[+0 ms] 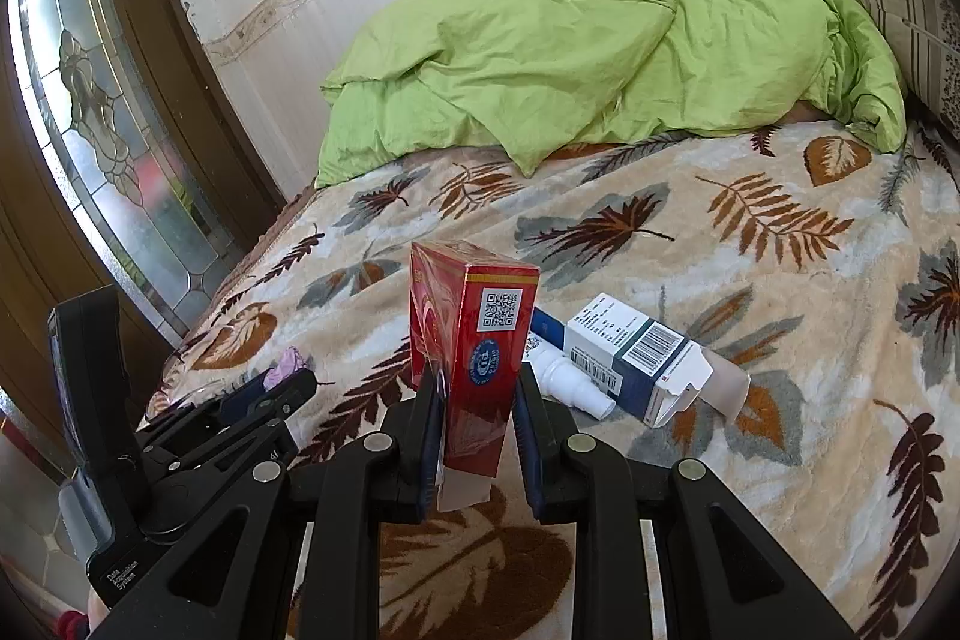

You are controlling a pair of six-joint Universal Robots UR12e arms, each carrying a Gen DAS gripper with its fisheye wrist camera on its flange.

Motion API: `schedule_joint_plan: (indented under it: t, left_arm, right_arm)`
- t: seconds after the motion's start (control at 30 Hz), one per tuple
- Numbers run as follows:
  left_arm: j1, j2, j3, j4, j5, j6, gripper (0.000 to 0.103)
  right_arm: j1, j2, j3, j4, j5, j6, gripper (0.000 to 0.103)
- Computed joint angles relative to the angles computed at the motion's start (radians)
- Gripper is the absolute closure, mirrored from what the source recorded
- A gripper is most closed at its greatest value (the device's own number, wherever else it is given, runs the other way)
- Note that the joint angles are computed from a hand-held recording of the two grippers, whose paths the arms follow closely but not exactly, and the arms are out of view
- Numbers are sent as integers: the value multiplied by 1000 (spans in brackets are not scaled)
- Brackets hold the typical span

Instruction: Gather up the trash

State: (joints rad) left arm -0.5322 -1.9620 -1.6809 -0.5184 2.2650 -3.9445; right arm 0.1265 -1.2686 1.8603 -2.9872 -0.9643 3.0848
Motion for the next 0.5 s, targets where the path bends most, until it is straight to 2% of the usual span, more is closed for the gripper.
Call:
schedule_joint_plan:
  t: [0.1, 0.2, 0.23, 0.27, 0.3, 0.4, 0.5]
  left_arm:
    - [-2, -4, -5, 83, -41, 29, 79]
    - [-2, 0, -21, 208, -146, 79, 79]
    - [-1, 3, -29, 254, -195, 96, 79]
    - [2, 6, -39, 314, -277, 123, 79]
    - [1, 6, -40, 346, -326, 139, 79]
    - [-22, -5, -22, 393, -400, 196, 79]
    - [-47, -22, 10, 413, -486, 232, 79]
  right_arm:
    - [-15, -9, 10, -19, 11, 42, 79]
    - [-44, -33, 27, -41, 21, 94, 79]
    - [-62, -49, 43, -48, 30, 115, 79]
    - [-76, -65, 57, -50, 35, 125, 79]
    - [-97, -88, 81, -47, 44, 130, 79]
    - [-160, -155, 142, -5, 73, 118, 79]
    - [-249, -246, 219, 41, 48, 74, 79]
